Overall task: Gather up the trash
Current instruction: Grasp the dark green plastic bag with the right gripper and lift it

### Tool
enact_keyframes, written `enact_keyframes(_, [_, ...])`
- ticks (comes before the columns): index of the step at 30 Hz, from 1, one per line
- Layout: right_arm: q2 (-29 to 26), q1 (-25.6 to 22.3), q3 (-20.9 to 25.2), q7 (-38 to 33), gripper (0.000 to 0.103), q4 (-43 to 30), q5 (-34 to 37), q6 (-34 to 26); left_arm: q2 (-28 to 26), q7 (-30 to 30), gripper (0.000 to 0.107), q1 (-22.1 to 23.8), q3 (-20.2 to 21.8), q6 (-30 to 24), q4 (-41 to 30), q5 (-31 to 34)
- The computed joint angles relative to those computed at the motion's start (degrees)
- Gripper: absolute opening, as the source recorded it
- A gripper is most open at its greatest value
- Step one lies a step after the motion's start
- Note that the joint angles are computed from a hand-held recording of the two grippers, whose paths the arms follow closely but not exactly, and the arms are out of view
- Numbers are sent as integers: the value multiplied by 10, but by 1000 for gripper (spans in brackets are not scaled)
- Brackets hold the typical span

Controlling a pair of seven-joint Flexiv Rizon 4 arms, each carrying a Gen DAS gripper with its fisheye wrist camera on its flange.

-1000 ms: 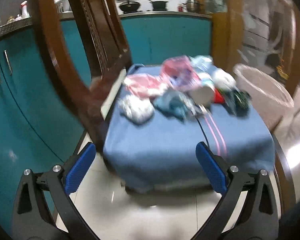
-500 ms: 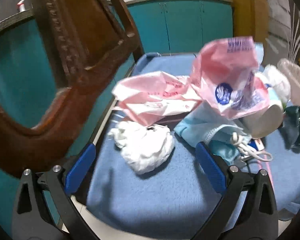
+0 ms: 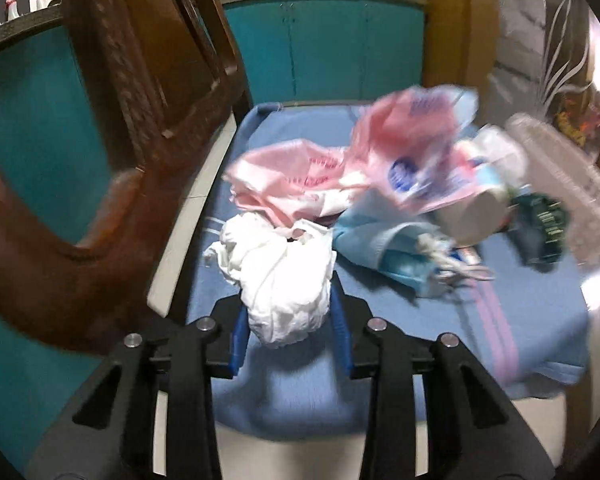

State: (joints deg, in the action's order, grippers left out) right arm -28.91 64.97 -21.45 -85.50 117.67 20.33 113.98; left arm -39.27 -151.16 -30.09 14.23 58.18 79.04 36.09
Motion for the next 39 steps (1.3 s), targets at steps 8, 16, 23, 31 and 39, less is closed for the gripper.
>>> enact_keyframes(8, [-53,-63,-19,53,100,-127,-100,-122,107,-56,36,-34,25,128,88,64])
enact_keyframes(16, [-187,-158,13,166,100,-332,-177,-277,99,-141,36,-39,12,142,20,136])
enact_keyframes(23, [-232,-204,65,186,63,-394,-238,-309,25,-52,35,29,-49,148,22,-23])
enact_keyframes(31, [-166,-251,134,202,45,-315,-266,-238,27,-74,37,-34,31,111,7,4])
enact_keyframes(39, [-119,-278,164,221,45,-250,-311,-147,43,-69,37,-29,33,139,43,-3])
